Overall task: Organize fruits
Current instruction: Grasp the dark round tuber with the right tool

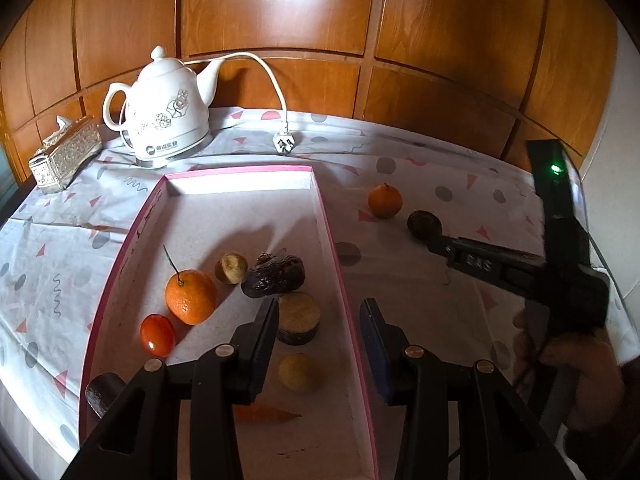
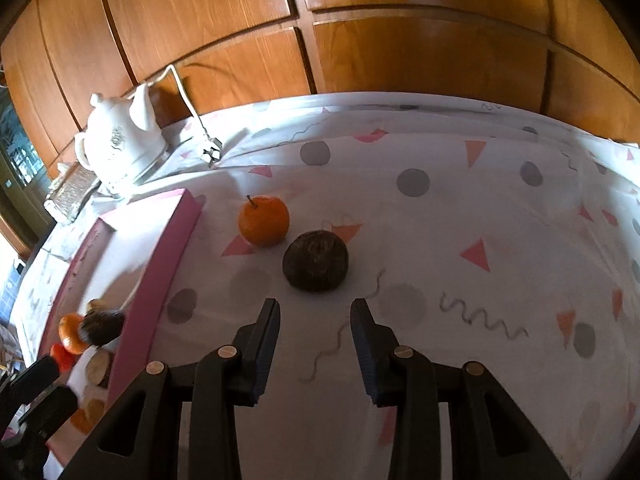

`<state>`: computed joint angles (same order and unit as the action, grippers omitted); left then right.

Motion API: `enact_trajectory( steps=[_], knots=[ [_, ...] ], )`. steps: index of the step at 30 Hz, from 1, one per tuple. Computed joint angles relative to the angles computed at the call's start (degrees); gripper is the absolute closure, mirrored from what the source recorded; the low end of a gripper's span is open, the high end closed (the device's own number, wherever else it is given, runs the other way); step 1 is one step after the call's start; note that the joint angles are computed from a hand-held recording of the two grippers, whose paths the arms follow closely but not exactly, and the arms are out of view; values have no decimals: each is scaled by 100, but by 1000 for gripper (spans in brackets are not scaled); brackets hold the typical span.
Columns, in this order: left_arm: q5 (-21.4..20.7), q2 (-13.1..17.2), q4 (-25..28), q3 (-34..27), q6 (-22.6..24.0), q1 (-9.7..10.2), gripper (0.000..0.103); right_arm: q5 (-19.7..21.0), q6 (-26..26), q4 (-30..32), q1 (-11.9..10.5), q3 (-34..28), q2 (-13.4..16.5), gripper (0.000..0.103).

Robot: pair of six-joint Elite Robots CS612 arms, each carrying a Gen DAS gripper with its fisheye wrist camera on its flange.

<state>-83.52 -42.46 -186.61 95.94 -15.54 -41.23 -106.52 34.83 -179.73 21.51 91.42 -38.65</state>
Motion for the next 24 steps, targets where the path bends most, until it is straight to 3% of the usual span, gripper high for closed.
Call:
enact_trajectory(
  steps=[9,15,24],
  knots=[
    [-49,67,206,-181,-26,12,56,8,-66,379,-75,-367,168,60],
    [-114,110,347,-343,29,25,55,-253,-256,566,-39,-556,255,60],
    [-165,124,431,-416,219,-8,53,-216,78,392,-76,-192,80,61]
  ],
)
